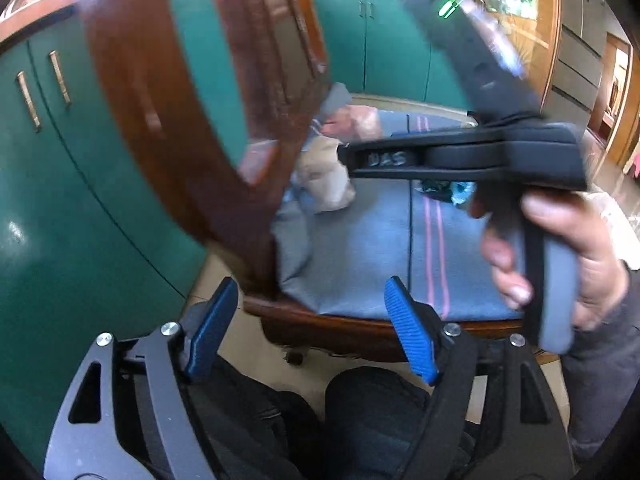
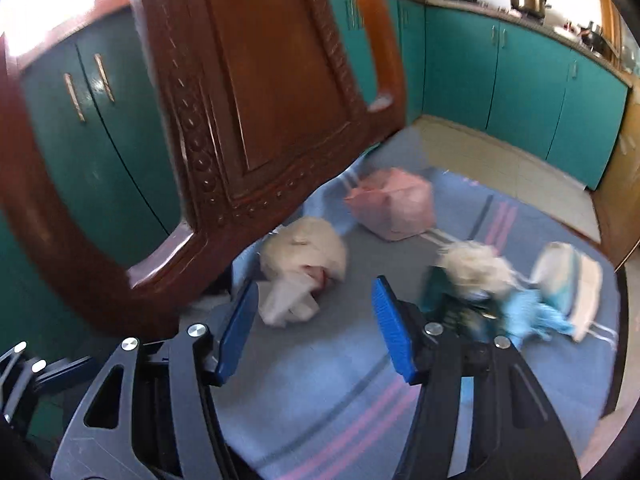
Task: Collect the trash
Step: 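Grasp the white plastic bag on the table with the right tool, then grasp the white crumpled bundle with the left tool while the right lifts the white bag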
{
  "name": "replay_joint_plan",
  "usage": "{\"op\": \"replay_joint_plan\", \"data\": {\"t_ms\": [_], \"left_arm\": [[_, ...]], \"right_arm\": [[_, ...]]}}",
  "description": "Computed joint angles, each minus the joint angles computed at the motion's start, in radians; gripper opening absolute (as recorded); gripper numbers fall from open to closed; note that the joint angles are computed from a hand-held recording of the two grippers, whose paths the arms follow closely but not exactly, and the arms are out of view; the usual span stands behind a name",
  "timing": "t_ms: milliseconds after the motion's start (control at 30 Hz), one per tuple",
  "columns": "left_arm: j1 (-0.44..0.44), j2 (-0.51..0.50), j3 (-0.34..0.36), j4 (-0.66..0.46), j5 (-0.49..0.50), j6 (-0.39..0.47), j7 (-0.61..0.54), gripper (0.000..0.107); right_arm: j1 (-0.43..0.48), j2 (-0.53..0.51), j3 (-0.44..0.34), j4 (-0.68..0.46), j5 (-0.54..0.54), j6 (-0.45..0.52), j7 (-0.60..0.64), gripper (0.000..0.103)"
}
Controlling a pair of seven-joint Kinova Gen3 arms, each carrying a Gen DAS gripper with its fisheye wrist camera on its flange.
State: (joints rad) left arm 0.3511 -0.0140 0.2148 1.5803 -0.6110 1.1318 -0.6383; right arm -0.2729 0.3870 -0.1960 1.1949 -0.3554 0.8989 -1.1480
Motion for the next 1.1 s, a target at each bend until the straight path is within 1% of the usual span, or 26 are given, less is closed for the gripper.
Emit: {"op": "replay_joint_plan", "data": {"t_ms": [133,233,267,333,400,467,500,533,567,633,733,833,900,967,1033,1100], "left_arm": [[-0.02,-0.025,-0.008,0.021,0.028,-0.026,-0.017,0.077],[-0.035,-0.035,-0.007,0.029,0.044,-0.042,-0.033,0.077],[-0.032,-0.055,-0.01,0.047,0.05,-0.043,-0.034,0.077],[-0.052,-0.052,-0.004,0.057,0.058,-0.065,-0.04,0.077],[-0.057,-0.058,0.003,0.061,0.062,-0.063,-0.041,0.077],[-0.063,-0.054,0.006,0.051,0.069,-0.059,-0.047,0.077],[-0.065,-0.054,0.006,0.05,0.071,-0.057,-0.049,0.077],[-0.067,-0.051,0.007,0.047,0.071,-0.055,-0.051,0.077],[-0.066,-0.052,0.009,0.043,0.072,-0.049,-0.051,0.077],[-0.066,-0.052,0.01,0.042,0.076,-0.048,-0.054,0.077],[-0.064,-0.045,0.011,0.041,0.081,-0.054,-0.06,0.077],[-0.062,-0.039,0.006,0.039,0.094,-0.068,-0.069,0.078],[-0.063,-0.031,-0.001,0.024,0.118,-0.076,-0.092,0.078],[-0.063,-0.015,-0.011,0.007,0.155,-0.103,-0.134,0.078],[-0.059,0.008,-0.015,-0.014,0.162,-0.122,-0.16,0.078],[-0.05,0.043,-0.02,-0.048,0.162,-0.14,-0.184,0.078]], "right_arm": [[-0.083,0.062,0.041,-0.064,0.096,0.036,-0.11,0.059],[-0.094,0.093,0.038,-0.091,0.121,0.063,-0.14,0.059],[-0.099,0.106,0.038,-0.106,0.129,0.078,-0.149,0.058],[-0.106,0.133,0.038,-0.139,0.139,0.106,-0.163,0.049],[-0.114,0.166,0.04,-0.179,0.148,0.135,-0.178,0.041],[-0.11,0.188,0.035,-0.205,0.146,0.161,-0.182,0.032],[-0.109,0.2,0.032,-0.219,0.143,0.171,-0.18,0.021],[-0.106,0.206,0.03,-0.224,0.141,0.175,-0.176,0.013],[-0.105,0.215,0.029,-0.232,0.141,0.173,-0.17,0.011],[-0.092,0.205,0.021,-0.209,0.132,0.151,-0.149,0.006],[-0.066,0.164,0.013,-0.154,0.116,0.113,-0.11,0.006],[-0.037,0.098,0.016,-0.072,0.108,0.059,-0.083,0.006],[0.035,0.038,-0.004,0.006,0.046,0.021,-0.03,0.006],[0.087,-0.016,-0.003,0.077,-0.003,-0.016,0.007,0.006],[0.151,-0.07,0.014,0.134,-0.056,-0.039,0.037,0.006],[0.182,-0.114,0.044,0.176,-0.072,-0.06,0.035,0.006]]}}
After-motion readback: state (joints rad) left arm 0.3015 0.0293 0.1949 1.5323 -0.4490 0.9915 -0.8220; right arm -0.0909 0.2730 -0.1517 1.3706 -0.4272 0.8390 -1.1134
